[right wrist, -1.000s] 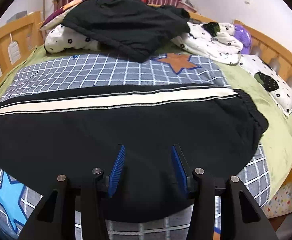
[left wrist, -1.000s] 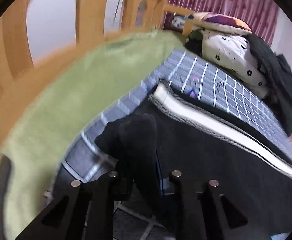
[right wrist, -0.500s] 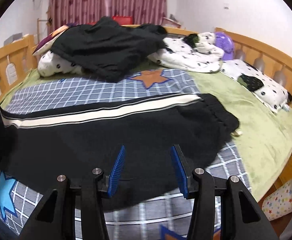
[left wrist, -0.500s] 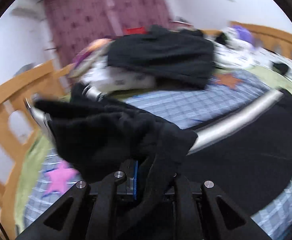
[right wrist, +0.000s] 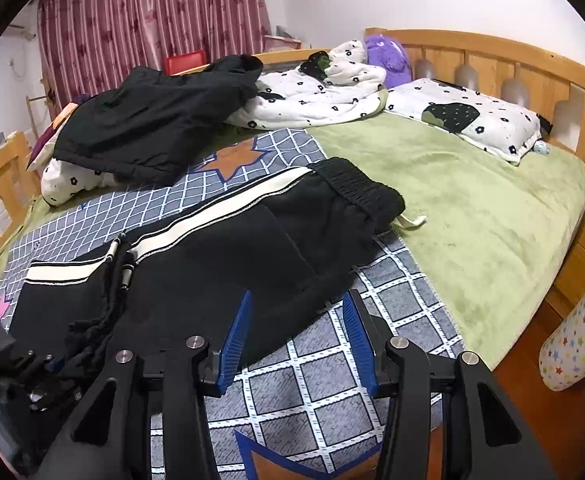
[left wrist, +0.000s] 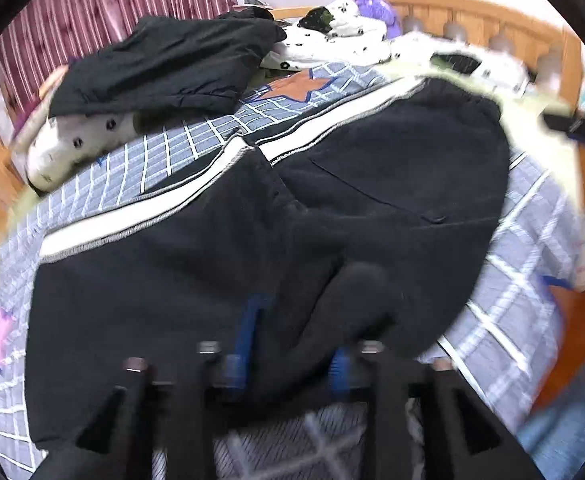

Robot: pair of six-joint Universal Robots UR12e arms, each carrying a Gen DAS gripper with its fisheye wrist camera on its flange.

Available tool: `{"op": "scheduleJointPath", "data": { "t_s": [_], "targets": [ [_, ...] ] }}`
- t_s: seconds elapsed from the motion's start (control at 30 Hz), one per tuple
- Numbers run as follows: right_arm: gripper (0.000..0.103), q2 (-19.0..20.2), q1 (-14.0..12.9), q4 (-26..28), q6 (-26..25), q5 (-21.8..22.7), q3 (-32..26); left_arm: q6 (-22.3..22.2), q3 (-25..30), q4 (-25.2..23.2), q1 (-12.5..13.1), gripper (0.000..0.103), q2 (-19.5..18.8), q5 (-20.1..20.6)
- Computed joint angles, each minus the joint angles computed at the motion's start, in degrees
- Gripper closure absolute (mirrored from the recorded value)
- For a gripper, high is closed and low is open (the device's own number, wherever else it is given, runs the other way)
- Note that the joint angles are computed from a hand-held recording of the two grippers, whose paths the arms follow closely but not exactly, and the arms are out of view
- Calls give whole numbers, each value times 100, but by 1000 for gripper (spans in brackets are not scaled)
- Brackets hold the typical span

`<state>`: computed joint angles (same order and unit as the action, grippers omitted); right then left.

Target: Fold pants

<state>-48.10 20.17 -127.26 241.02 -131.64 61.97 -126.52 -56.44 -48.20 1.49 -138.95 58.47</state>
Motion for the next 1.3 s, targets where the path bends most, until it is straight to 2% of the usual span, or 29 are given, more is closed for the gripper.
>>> {"op": "scheduleJointPath", "data": {
  "t_s": [0.03, 0.1, 0.2, 0.27, 0.33, 0.4, 0.5, 0.57, 0.63, 0.7, 0.77, 0.83, 0.93, 0.97, 1.03, 1.1, 1.2, 1.23, 1.3],
  "targets": [
    [56, 25, -11, -84, -91, 76, -29, -79, 41, -94, 101, 41, 12, -200],
    [56, 78, -6, -256, -264, 230, -97, -164, 134, -215, 321, 30, -3, -577],
    [55, 215, -4, -700, -822, 652, -266, -355, 251, -123, 555, 30, -87, -767],
    [55, 342, -8, -874, -1094, 1012, -460, -582, 397, 4, 683, 30, -187, -603],
    [55, 490, -54, -947, -1197, 1562, -721, -778, 649, 21, 762, 30, -343, -424],
    [55, 674, -101, -924, -1297, 2012, -1059, -906, 961, -139, 841, 30, -526, -342],
    [47, 963, -121, -884, -1505, 2210, -1511, -890, 1534, -772, 897, 30, -825, -132],
    [47, 1146, -128, -765, -1522, 2277, -1764, -878, 1639, -795, 931, 30, -914, -82],
    [47, 1352, -177, -733, -1474, 2532, -1997, -800, 1722, -805, 950, 30, -990, -118],
    [47, 1500, -213, -716, -1318, 2686, -2150, -803, 1777, -773, 935, 30, -1043, -99],
    [47, 1627, -258, -832, -1056, 2903, -2214, -926, 1756, -530, 928, 30, -1068, -68],
    [47, 1695, -299, -920, -919, 3129, -2237, -751, 1790, -502, 894, 30, -1104, -36],
    [47, 1825, -299, -746, -1140, 3176, -2493, -455, 1826, -501, 837, 30, -1135, -23],
    [47, 1834, -290, -705, -1247, 3141, -2521, -452, 1769, -361, 837, 30, -1116, -67],
    [48, 1827, -281, -698, -1347, 3099, -2507, -756, 1684, -65, 846, 31, -1098, -136],
    [50, 1811, -288, -765, -1314, 3124, -2457, -1050, 1849, -225, 868, 35, -1168, -327],
    [51, 1851, -300, -752, -1240, 3170, -2530, -1518, 1974, -201, 881, 35, -1254, -502],
    [51, 1874, -302, -728, -1260, 3182, -2582, -1622, 2015, -274, 865, 35, -1279, -463],
    [51, 1928, -308, -637, -1301, 3190, -2707, -1525, 2126, -604, 772, 37, -1327, -46]
  ]
}}
